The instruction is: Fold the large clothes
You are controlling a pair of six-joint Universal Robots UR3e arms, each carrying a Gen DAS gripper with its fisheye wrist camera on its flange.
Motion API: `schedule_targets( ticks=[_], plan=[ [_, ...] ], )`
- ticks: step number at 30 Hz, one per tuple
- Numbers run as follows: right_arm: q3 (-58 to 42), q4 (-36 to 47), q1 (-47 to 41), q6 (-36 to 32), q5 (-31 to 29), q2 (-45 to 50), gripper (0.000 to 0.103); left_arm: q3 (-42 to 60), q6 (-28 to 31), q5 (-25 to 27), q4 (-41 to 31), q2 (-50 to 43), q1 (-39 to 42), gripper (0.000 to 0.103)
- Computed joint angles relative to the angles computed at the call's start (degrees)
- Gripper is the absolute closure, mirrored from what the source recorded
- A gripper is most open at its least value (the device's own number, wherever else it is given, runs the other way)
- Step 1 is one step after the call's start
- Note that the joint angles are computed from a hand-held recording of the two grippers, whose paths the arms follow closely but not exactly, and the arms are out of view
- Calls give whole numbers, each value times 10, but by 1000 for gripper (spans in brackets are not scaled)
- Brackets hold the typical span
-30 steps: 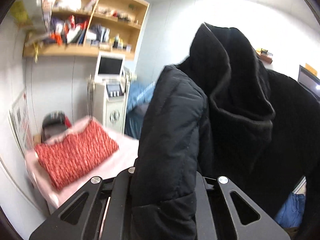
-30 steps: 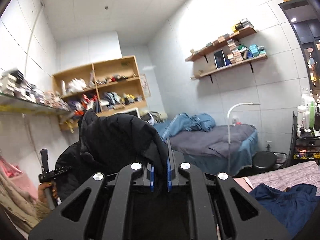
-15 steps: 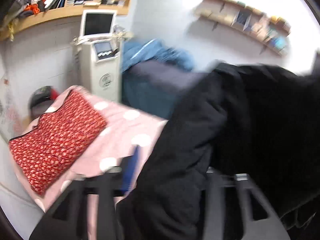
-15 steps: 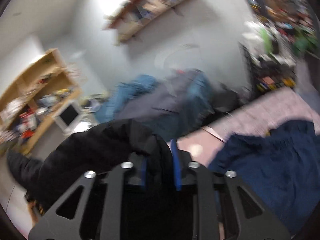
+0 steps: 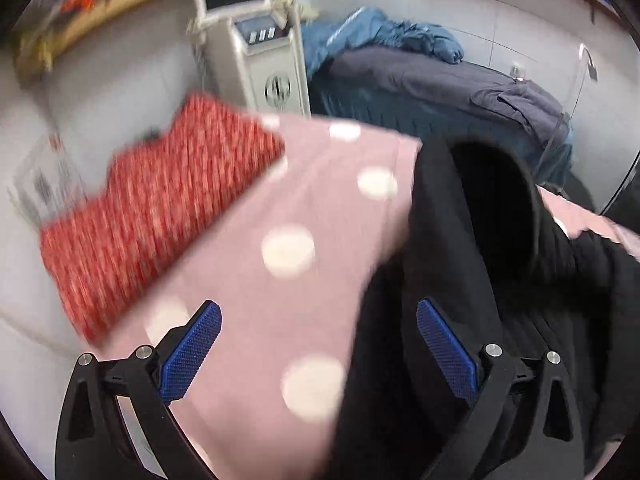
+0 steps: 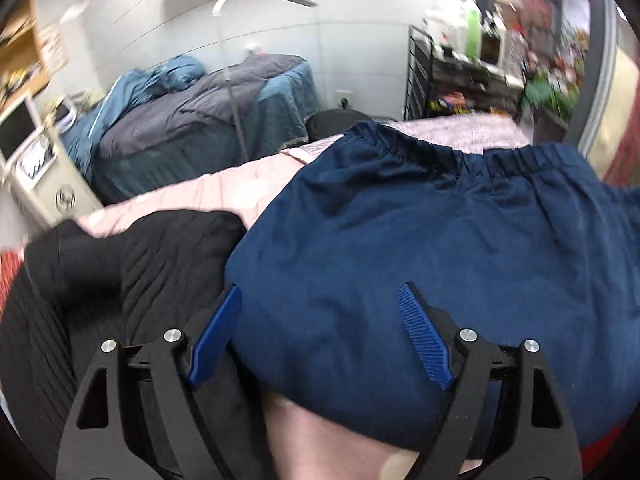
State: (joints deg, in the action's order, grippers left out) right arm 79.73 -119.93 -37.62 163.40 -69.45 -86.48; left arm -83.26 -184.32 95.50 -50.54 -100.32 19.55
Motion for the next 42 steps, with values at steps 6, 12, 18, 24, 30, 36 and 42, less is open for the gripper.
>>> schedule_targets(
  ticks=[6,12,18,24,30,36,42],
  plan=[
    [145,-14,-1,-89,24,-100,16,-234,-46,-72,-3,177,-7,6],
    [245,-41,58,-104,-17,-140,16,-231,-69,-72,-60,228,-51,7],
    [297,-77,64,-96,-47,-144,16,-184,-39,18,-58,251,-92,6],
    [271,15,50,-105,-15,-101,69,-192,-33,-24,-113,178,-117,7],
    [235,95,23,-155,76,-141,96,-226,-67,-103,-66,161,-134,7],
    [84,70,-150,-75,275,-165,97,-180,-60,-85,-90,173,-132,7],
    [-86,-94,-174,96,127,-33,101,-173,-60,-73,-77,166,-151,7]
  ],
)
